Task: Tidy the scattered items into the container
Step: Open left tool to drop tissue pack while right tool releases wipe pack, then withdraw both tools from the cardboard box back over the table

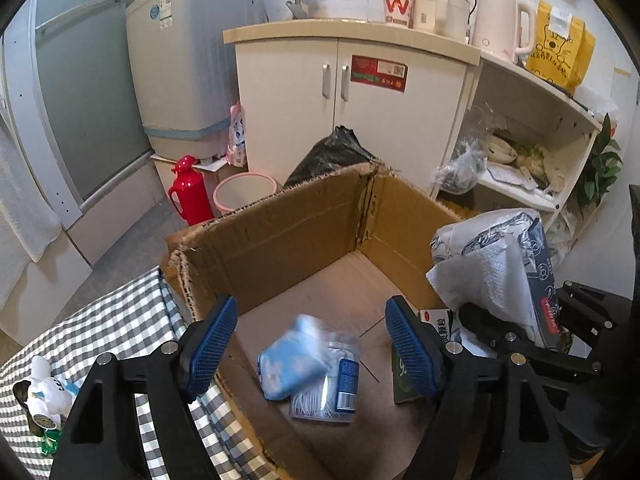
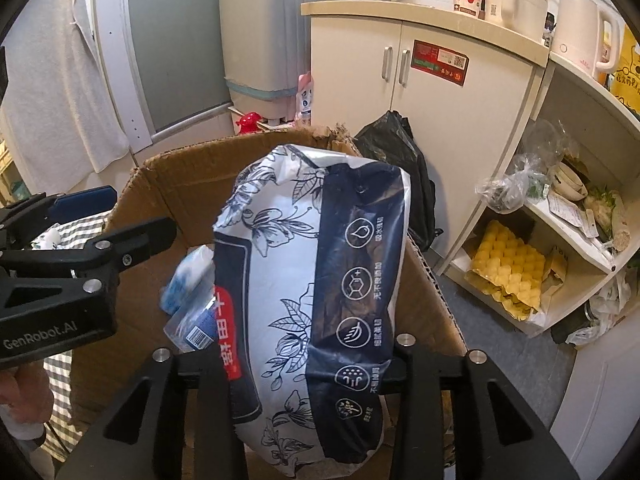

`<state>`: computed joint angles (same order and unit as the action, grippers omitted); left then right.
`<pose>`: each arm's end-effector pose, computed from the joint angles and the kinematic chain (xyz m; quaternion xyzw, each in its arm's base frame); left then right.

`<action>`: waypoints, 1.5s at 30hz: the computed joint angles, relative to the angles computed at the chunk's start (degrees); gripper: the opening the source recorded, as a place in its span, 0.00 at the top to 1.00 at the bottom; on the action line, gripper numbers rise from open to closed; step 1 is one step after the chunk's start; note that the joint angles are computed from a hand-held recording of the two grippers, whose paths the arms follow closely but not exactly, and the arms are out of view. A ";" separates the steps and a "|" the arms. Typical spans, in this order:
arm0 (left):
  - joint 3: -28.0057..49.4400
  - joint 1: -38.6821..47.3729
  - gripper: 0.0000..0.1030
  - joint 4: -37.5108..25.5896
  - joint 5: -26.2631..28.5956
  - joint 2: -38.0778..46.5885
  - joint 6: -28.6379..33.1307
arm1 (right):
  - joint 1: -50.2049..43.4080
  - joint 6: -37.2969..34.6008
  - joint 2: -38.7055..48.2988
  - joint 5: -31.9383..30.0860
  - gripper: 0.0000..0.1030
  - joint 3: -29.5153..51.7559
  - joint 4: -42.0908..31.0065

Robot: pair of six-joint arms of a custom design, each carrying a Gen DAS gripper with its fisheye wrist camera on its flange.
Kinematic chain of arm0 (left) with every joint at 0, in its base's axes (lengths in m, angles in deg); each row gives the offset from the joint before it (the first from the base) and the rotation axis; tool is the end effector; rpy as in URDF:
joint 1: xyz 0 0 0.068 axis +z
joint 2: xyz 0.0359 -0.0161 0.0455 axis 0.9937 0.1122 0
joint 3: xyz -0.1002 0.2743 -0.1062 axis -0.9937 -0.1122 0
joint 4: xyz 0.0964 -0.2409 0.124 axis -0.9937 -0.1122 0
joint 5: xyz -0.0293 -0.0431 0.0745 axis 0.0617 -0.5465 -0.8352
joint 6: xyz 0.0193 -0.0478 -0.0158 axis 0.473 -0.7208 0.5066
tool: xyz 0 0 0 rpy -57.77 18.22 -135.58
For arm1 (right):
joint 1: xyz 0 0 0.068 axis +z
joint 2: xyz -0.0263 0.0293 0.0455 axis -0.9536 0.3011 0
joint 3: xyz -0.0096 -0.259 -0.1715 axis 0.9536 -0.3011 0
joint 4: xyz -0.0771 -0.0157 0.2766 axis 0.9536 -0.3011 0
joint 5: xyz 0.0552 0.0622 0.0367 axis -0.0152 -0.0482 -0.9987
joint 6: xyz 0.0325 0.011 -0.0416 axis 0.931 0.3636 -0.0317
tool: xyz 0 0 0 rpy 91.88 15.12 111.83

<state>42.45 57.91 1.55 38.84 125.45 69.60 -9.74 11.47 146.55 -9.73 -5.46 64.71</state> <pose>0.2877 -0.1492 0.0925 0.3694 0.8493 -0.1611 0.3410 0.1570 0.2533 0.0673 0.2087 0.9119 -0.0890 0.3419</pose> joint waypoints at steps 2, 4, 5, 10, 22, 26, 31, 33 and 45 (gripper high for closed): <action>-0.49 0.56 0.23 -0.22 0.49 -1.22 0.05 | 0.70 1.29 -0.28 1.24 0.39 0.80 -1.89; -1.05 0.93 0.23 -0.31 0.82 -2.35 0.04 | 1.81 3.39 -0.37 3.09 0.28 2.44 -5.75; -1.32 1.19 0.23 -0.41 1.04 -3.02 0.05 | 2.27 4.22 -0.40 3.79 0.27 3.34 -7.70; -2.72 2.39 0.23 -1.19 2.06 -6.62 -0.05 | 3.97 7.16 -1.02 5.71 0.26 6.31 -13.94; -6.80 6.00 0.23 -4.37 4.68 -17.06 1.05 | 8.15 13.11 -0.49 8.57 0.26 13.33 -25.49; -8.01 8.06 0.23 -6.01 6.07 -20.87 1.71 | 9.37 15.01 0.26 9.45 0.26 16.19 -29.52; -8.88 11.25 0.23 -8.24 8.19 -24.82 2.61 | 10.82 17.36 1.12 10.58 0.26 19.70 -34.21; -9.12 12.73 0.23 -9.17 9.17 -26.25 3.05 | 11.25 18.21 1.47 11.01 0.26 21.05 -35.94; -9.47 24.12 0.23 -15.42 15.57 -32.79 7.62 | 13.84 20.05 4.85 13.88 0.21 30.61 -43.66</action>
<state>32.98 82.03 -13.87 54.40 92.66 77.23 4.11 31.52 151.40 4.15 25.15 21.05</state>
